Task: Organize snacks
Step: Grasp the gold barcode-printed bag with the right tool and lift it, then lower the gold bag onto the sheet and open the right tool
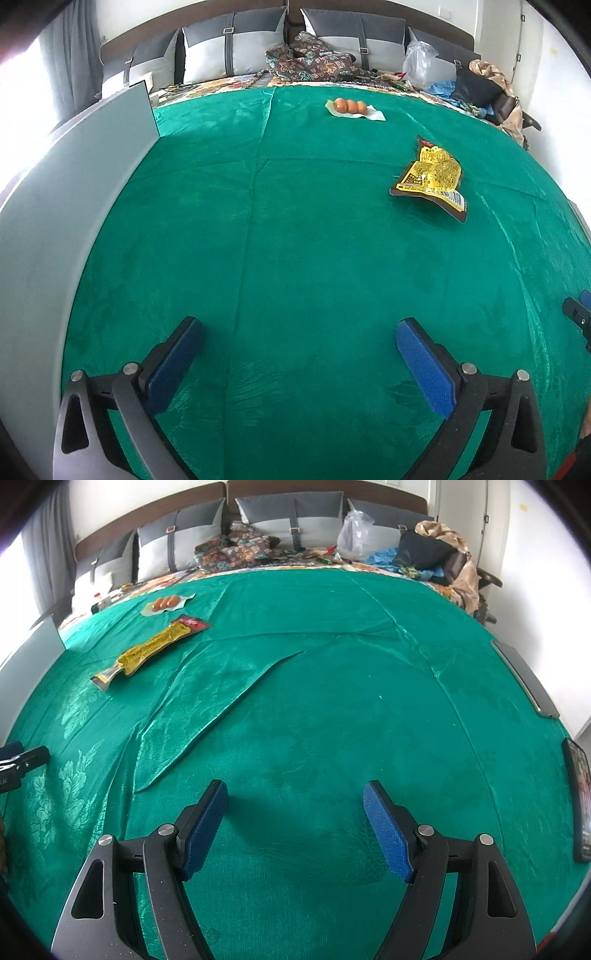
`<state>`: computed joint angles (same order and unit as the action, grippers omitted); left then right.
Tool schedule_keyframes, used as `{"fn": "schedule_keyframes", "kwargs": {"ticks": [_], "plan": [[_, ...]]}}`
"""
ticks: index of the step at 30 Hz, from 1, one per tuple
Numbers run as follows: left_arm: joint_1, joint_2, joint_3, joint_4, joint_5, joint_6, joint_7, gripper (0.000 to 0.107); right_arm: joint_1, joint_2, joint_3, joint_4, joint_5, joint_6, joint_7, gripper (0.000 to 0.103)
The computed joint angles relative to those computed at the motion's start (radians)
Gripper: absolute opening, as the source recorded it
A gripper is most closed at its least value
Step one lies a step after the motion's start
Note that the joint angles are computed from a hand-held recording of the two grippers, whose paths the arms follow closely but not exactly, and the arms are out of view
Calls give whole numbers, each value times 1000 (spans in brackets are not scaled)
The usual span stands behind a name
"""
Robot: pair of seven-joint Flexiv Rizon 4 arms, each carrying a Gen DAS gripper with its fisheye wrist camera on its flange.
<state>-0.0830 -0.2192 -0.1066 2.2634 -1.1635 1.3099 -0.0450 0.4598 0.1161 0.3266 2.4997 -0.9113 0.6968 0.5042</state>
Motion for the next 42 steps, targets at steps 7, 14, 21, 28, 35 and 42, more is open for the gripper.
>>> {"fn": "schedule_keyframes", "kwargs": {"ticks": [7,14,21,28,35,42], "plan": [[0,-1,0,-2,0,-4,0,103,5,4,5,4,8,-2,6,81],[0,0,0,-1,-2,-7,1,103,-13,-5,-19,1,18,68,-71,92],[0,0,1,-1,-4,-9,3,103,-136,-101,-132,-110,-92,398,-71,90],[0,-1,2,-4,-6,-14,1,103,-110,-380,-206,-419,178,368,-328,90],[-3,1,2,-1,-9,-10,5,103,-33,-440,-226,-522,233,153,-552,81],[-3,-3,0,-2,-12,-4,8,103,-84,-239,-196,-249,127,232,-489,59]]}}
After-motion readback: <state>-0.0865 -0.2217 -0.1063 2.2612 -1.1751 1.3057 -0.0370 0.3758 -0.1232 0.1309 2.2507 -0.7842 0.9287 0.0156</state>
